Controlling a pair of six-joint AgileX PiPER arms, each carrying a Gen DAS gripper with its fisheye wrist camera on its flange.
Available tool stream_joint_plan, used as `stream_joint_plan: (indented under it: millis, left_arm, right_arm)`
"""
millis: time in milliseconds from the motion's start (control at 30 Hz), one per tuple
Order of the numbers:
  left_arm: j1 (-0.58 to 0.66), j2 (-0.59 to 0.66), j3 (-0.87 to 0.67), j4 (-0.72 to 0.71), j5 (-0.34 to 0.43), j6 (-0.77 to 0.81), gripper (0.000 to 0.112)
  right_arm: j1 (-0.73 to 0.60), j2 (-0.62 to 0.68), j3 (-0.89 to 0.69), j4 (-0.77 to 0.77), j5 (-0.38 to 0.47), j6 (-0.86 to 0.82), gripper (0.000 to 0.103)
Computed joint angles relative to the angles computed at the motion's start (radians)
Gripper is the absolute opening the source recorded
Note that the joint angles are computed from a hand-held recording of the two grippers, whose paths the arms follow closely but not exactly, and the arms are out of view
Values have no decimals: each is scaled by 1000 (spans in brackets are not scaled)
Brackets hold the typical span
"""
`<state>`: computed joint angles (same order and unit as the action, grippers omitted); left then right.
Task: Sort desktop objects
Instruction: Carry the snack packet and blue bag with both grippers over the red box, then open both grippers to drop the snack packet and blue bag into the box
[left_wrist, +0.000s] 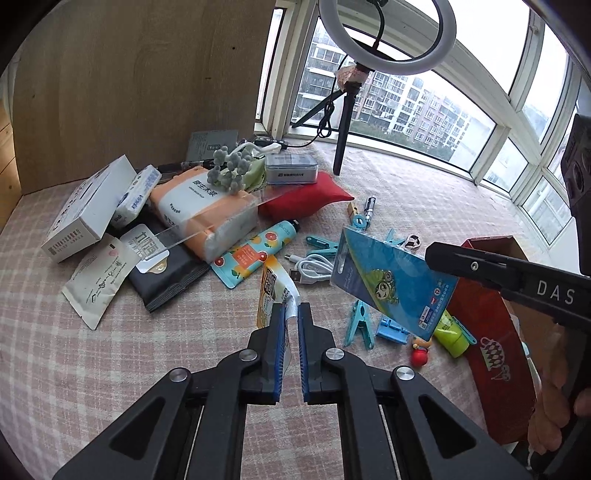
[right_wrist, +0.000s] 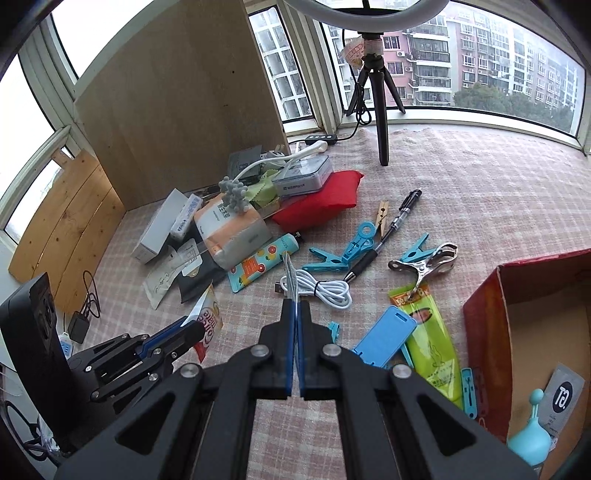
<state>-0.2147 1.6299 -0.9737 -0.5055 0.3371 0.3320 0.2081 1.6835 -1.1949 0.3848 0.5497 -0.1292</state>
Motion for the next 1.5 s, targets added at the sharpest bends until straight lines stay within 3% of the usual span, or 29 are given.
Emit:
stream_joint_plan:
  millis: [233, 467, 800, 1067, 1300, 1400, 1500]
  left_arm:
    - [-98, -46, -24, 137, 5, -173, 6]
    - [-241, -87, -68, 362, 30, -436, 6]
    - [-495, -65, -214, 650, 117, -750, 6]
    - [-644, 57, -353, 701, 151, -833, 6]
    - [-714, 194, -500, 698, 218, -835, 7]
    - [-729, 243, -562, 687, 264, -827, 14]
    - [-745, 265, -590, 709, 290, -846, 14]
  right_arm:
    - [-41, -107, 53, -18, 16, 0, 1]
    - [-127, -247, 139, -52, 44, -6, 1]
    - [-411, -464, 224, -72, 141, -111, 1]
    - [-680, -550, 282, 13, 185, -331, 1]
    - [-875, -523, 317, 124, 196, -523, 1]
    - [-926, -503, 330, 154, 188, -569, 3]
    - [-943, -484, 327, 146, 184, -557, 6]
